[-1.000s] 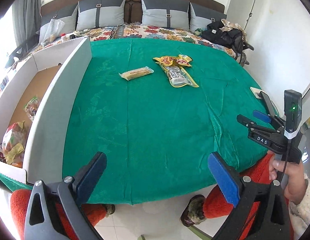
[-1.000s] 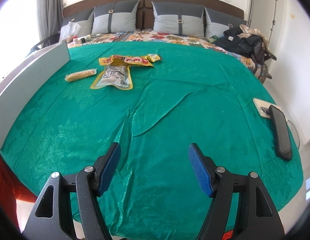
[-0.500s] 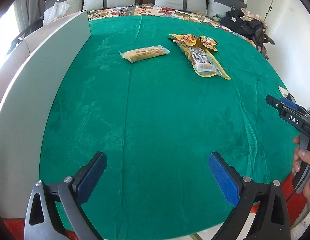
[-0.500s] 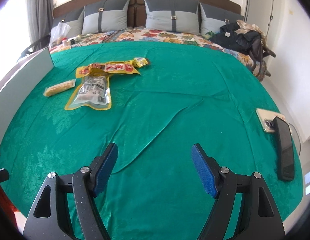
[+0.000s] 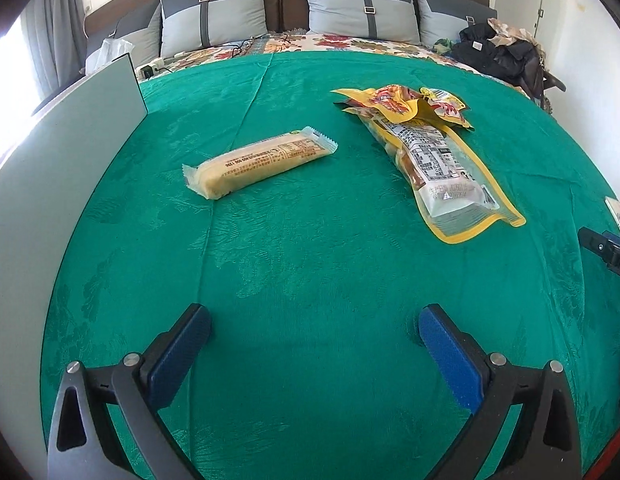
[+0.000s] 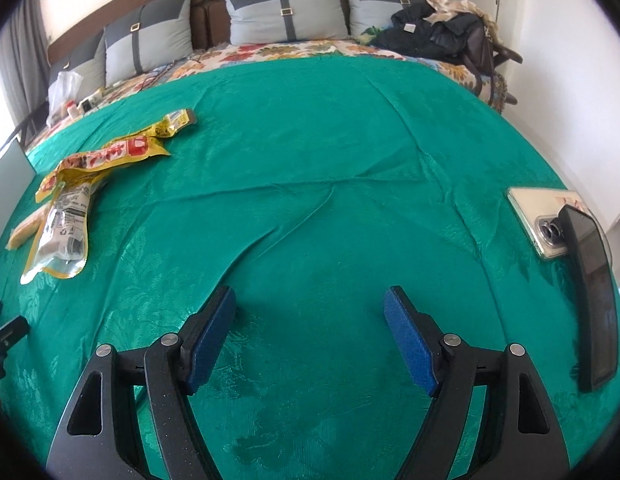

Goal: Organize snacks
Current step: 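Move the left tool toward the cream cake bar, then grasp the cream cake bar with the left tool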

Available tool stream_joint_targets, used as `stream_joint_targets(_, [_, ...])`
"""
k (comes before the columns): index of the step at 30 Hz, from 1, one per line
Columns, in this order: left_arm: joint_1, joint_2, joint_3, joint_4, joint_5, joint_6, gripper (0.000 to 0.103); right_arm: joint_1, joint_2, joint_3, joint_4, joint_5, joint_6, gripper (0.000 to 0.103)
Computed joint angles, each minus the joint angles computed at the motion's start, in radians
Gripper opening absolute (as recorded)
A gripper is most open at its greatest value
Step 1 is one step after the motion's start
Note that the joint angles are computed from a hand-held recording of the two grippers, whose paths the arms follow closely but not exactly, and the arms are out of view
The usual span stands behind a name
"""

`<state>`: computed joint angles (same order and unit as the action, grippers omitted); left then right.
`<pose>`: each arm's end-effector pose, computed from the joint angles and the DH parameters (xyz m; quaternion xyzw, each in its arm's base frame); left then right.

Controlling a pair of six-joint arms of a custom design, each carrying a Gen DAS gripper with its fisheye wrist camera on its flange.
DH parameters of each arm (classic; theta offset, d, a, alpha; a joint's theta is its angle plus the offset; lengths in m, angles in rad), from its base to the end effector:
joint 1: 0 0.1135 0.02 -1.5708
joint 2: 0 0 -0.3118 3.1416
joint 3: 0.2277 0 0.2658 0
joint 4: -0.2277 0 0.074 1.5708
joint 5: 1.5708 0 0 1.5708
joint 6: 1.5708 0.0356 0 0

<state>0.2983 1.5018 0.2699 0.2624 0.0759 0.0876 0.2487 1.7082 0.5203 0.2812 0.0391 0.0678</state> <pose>0.1949 0.0571 0.1100 -0.0892 0.9503 0.0212 0.2974 0.2743 0.0682 0.1183 -0.0790 0.9419 0.0331 0.3248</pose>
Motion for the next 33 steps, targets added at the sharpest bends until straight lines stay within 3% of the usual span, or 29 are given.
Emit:
stream_joint_targets(7, [-0.016, 0.004, -0.005, 0.013, -0.019, -0.016, 0.103, 0.013, 0.023, 0.027, -0.019, 0.012, -0.001, 0.090])
stream_joint_targets(19, [-0.019, 0.006, 0.003, -0.003, -0.016, -0.008, 0.103, 0.015, 0.029, 0.036, -0.023, 0.021, 0.006, 0.090])
stream_joint_targets(22, [0.027, 0.015, 0.080, -0.158, 0.047, 0.108, 0.103, 0.017, 0.029, 0.037, -0.024, 0.022, 0.008, 0.090])
stream_joint_targets(25, [0.068, 0.034, 0.165, -0.305, 0.039, 0.194, 0.103, 0.017, 0.030, 0.038, -0.024, 0.023, 0.007, 0.090])
stream_joint_targets(30, [0.134, 0.082, 0.311, -0.363, 0.020, 0.240, 0.103, 0.014, 0.029, 0.037, -0.025, 0.023, 0.009, 0.090])
stream_joint_targets(33, [0.140, 0.184, 0.455, -0.426, 0.026, 0.242, 0.103, 0.014, 0.028, 0.038, -0.026, 0.023, 0.009, 0.090])
